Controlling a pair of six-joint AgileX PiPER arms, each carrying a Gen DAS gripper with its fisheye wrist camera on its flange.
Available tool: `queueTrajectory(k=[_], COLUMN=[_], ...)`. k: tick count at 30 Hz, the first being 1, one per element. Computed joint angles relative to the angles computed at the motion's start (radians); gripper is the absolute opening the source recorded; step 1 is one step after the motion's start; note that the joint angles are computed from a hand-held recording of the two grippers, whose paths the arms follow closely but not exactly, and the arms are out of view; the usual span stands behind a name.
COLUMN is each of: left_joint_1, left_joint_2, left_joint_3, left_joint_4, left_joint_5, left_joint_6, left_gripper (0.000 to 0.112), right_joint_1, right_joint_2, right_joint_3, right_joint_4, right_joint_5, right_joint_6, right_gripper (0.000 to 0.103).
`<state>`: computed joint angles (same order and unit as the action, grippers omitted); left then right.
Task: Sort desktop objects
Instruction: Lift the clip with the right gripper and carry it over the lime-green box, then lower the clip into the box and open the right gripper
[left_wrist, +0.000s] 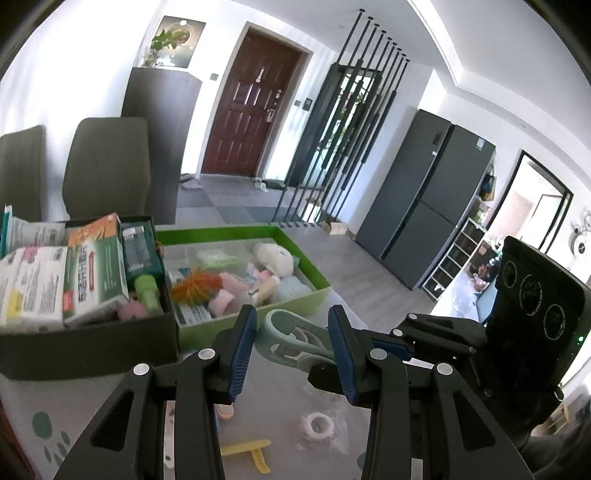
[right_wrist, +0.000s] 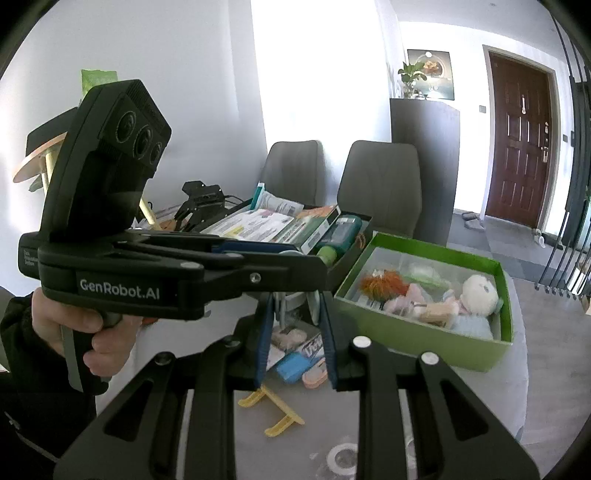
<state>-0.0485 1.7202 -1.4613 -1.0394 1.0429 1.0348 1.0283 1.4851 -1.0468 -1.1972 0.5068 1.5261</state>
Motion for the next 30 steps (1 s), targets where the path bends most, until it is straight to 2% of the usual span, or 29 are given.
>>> queueTrajectory(k=[11,17,20,24,26,28,30], left_joint_1=[-0.031,-0.05,-0.054,-0.071,-0.077,-0.083,-0.08], left_joint_2=[0.135,0.238,0.304,0.392,0.454,0.483,0.527], left_joint_3=[-0.201,-0.32,-0.401,-0.488,-0.574,-0.603,-0.654], left_joint_4=[0.008,0.027,0.033,0.062,0.092,0.115,0.124], left_joint_5=[0.001,-0.001,0.021,0.012,0.042,0.037,0.065], left_joint_6=[-0.062,-0.119,-0.153,-0.182,-0.247,-0.266,-0.302], left_gripper=[0.041,0.041,0.041,0.041,0.041,0.041,0.041], right_joint_1=[-0.119,-0.202,-0.245,-0.305,-0.327,-0.362,-0.384], right_joint_2=[0.031,0.077,0.108,0.174,0.209,0.24,0.267], right_joint_3=[-0.063,-0.093,-0.111,-0.154,-0.174,-0.185,-0.194], right_joint_4=[0.056,0.11,0.143,0.265,0.321,0.435,0.524], right_joint_5=[-0.083,-0.156,-0.204,-0.256,-0.265,-0.31,-0.334], right_joint_6=[-0.118,-0.188,-0.223,-0.349,-0.404,-0.511,-0.59], right_gripper=[0.025,0.025,0.025,0.025,0.025,0.025,0.024])
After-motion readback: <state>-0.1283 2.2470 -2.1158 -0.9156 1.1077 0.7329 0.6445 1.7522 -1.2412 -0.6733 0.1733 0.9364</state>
